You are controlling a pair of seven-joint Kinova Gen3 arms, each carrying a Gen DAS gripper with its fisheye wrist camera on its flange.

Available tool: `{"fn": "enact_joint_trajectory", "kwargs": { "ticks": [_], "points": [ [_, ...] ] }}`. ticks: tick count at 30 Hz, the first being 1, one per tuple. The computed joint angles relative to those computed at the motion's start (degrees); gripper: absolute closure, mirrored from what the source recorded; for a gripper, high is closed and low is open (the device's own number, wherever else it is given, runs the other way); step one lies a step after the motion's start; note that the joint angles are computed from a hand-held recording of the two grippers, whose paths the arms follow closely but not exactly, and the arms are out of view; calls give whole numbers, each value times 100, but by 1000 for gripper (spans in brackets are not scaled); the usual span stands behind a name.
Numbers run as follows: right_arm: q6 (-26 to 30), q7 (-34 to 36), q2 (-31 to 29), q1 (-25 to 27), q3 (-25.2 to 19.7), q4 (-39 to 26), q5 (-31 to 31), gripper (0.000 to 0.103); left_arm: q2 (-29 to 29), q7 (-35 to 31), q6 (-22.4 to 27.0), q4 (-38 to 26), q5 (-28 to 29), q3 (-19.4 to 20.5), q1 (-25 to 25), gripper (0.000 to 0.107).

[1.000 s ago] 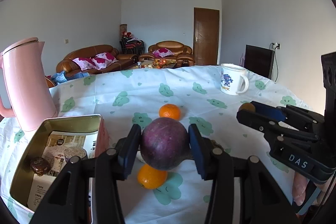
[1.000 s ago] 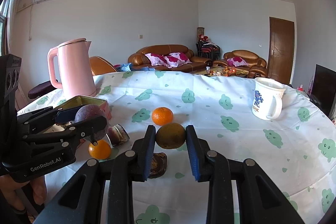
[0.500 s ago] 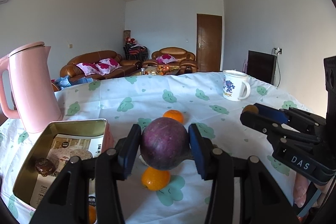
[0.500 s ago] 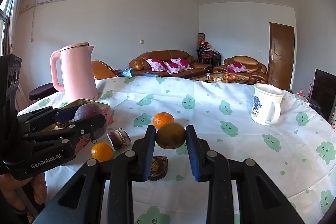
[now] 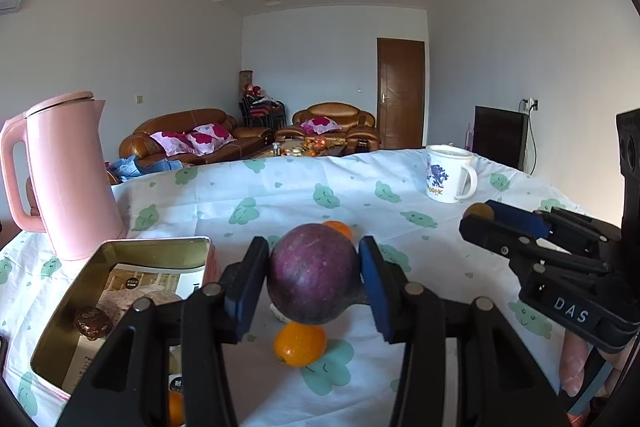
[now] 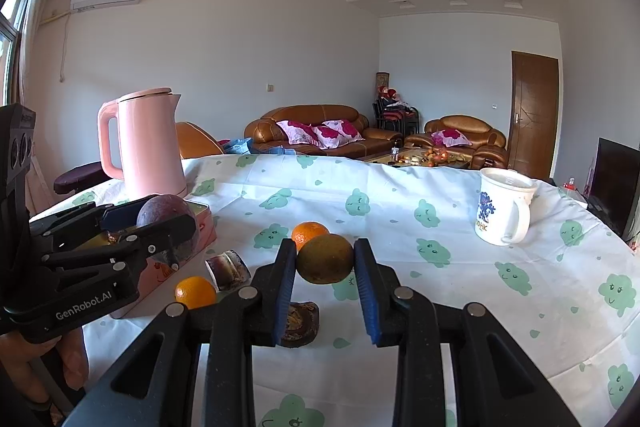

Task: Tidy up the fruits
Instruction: 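Lift the purple fruit with the left tool while the right tool holds the yellow-brown fruit, then carry the purple fruit with the left tool while the right tool carries the yellow-brown fruit over the box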

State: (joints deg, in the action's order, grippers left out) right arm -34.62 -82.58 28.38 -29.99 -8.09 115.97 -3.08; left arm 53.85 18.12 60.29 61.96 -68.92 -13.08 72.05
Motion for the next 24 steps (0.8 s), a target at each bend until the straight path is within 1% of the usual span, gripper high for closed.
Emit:
{"fn": "enact_joint_trajectory", "kwargs": {
  "ticks": [12, 17, 24],
  "points": [
    [-169, 188, -8, -126, 65, 79, -186, 72, 55, 118, 192, -25, -104, -32, 78, 59],
    [-334, 328, -11, -184, 70, 154, -257, 72, 44, 170, 223, 5, -139, -16, 84, 59],
    [-218, 450, -7, -220, 60, 88, -282, 72, -3, 237, 206, 60, -136, 28, 53, 59]
  ]
}}
